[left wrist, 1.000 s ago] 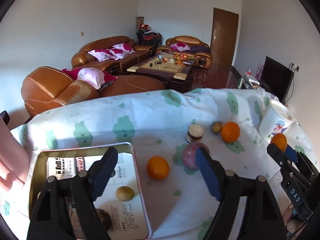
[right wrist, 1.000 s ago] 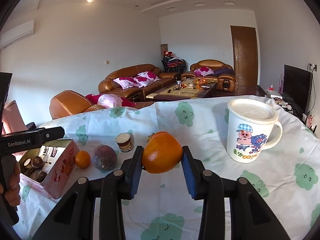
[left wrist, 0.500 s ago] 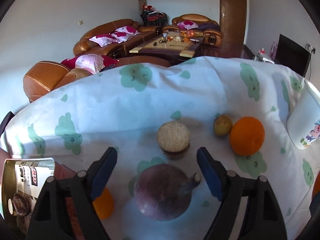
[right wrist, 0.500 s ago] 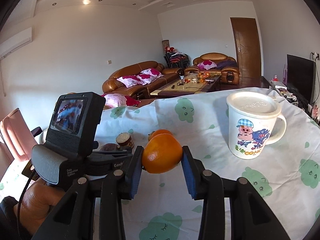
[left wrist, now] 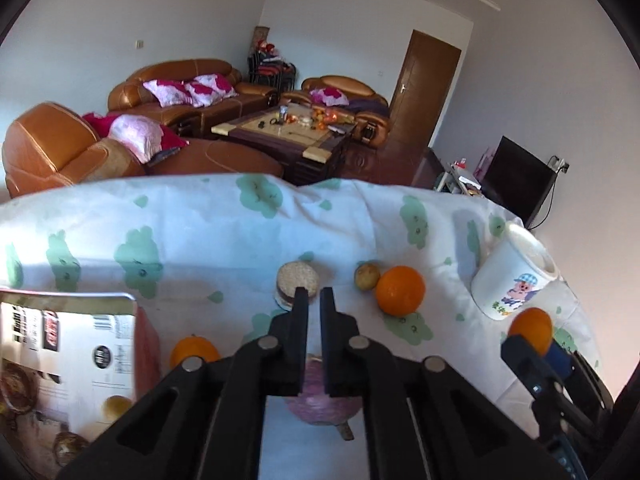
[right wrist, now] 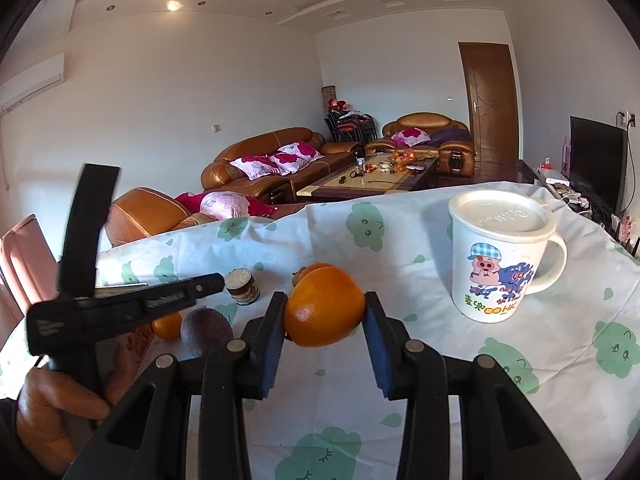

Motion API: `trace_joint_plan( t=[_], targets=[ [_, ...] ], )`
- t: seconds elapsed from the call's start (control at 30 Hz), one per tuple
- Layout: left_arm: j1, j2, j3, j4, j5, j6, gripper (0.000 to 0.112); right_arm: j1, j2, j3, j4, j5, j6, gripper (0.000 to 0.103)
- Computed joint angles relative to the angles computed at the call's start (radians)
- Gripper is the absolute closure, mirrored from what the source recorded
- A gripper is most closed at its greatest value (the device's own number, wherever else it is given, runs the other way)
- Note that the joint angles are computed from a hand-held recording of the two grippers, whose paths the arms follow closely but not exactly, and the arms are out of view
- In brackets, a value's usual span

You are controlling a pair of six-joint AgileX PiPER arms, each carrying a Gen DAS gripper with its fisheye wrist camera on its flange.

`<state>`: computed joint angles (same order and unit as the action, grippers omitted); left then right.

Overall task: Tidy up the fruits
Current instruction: 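Lower the purple fruit and orange into the tin and open both grippers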

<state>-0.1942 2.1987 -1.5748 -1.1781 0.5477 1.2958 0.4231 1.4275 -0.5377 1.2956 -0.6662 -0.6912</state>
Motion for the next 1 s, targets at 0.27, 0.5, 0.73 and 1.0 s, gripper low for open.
trace_joint_plan(
  t=[0.27,0.5,0.73,1.0],
  targets=[
    [-0.034,0.000,-0.038,0.229,-0.004,-0.141,0.017,0.038,0.038,-0.030,0.052,-0.035,-0.052,0.063],
    [-0.141,0.079,-0.105,0.419,0.026,-0.292,0.036,-0.028,0.009,-0.007,0.023,0.015,-0.004,0.063],
    [-0.147,0.039,-0.022,0.280,-0.007,-0.137,0.061,-0.076,-0.013,0.004,0.013,0.059,0.016,0.063],
    [-0.032,-0.101,0.124,0.036,0.085,0.102,0.061,-0.016,-0.003,0.004,0.036,-0.025,-0.002,0.063]
  ],
)
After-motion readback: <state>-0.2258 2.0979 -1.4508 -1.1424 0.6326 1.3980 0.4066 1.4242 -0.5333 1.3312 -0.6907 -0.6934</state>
